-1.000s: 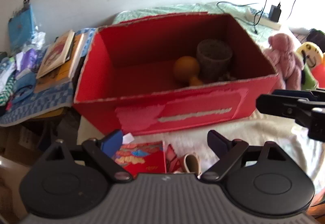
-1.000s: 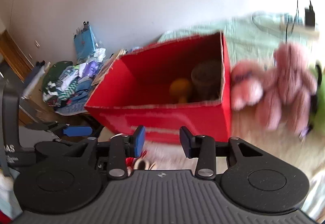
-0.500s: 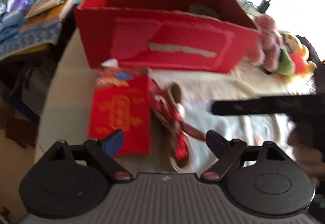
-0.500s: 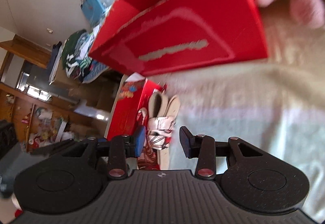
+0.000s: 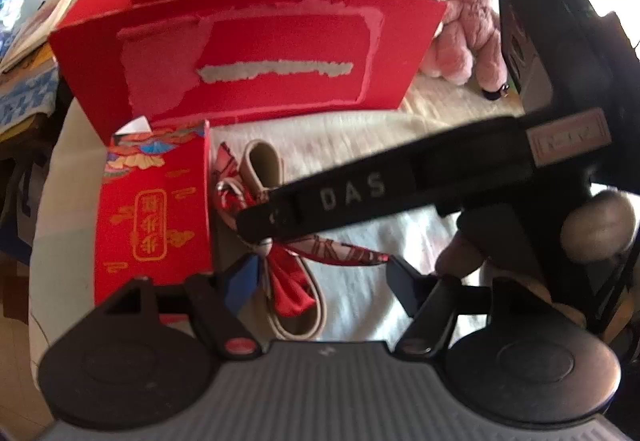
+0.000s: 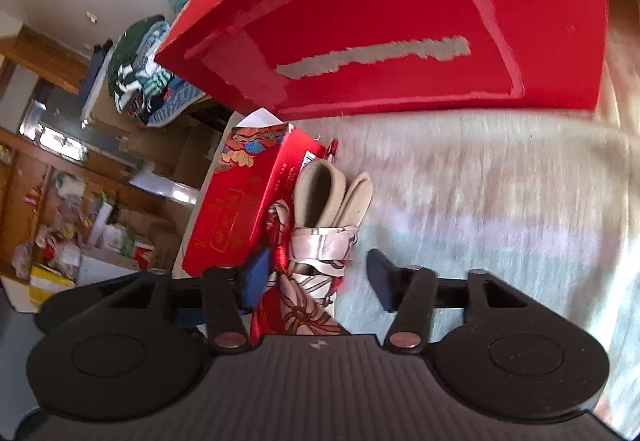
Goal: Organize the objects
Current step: 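Lift the ribbon bundle with the right gripper and carry it over the red box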
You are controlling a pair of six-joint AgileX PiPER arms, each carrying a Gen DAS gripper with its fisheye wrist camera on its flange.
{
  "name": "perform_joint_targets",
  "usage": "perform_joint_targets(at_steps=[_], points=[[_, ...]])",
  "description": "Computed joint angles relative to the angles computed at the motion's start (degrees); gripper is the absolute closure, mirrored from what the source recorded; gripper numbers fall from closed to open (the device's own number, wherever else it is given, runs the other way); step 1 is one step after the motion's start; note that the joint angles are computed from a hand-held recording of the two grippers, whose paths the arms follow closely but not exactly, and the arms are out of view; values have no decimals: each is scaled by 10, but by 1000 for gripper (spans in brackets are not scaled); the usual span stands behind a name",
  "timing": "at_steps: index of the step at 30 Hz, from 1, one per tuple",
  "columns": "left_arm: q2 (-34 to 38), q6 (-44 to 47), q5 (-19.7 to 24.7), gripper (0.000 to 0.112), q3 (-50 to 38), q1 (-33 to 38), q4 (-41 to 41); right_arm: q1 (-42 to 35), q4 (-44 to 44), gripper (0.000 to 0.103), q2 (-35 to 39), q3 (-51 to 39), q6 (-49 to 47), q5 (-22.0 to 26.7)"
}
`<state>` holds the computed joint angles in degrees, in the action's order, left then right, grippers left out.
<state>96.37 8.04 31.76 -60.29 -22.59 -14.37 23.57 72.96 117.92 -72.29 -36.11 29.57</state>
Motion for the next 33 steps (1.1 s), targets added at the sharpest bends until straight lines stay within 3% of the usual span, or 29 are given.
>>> perform_joint_targets(at_steps=[2,6,13,19,25,30,33], points=[[15,15,7,44,-10,7,-11,-22,49,71,3,11,-45,43],[46,52,23,43,-27,19,-47,-46,93,75,-11,47,-91,60],[71,45,18,42,-57,-12,-13,-95,172,76,-59,141,-148,80],[86,146,64,62,-105,-23,-83,-125,178,78,-165,227,-162,33],[74,247,88,63,-155,-42,-137,-122,203,78,-275,272,-173,-44],[93,323,138,63,-247,-11,-197,-127,222,78,-317,248,-178,-69],[97,354,166,63,-308,10,-225,-118,192,79,-315,183,-170,-90]])
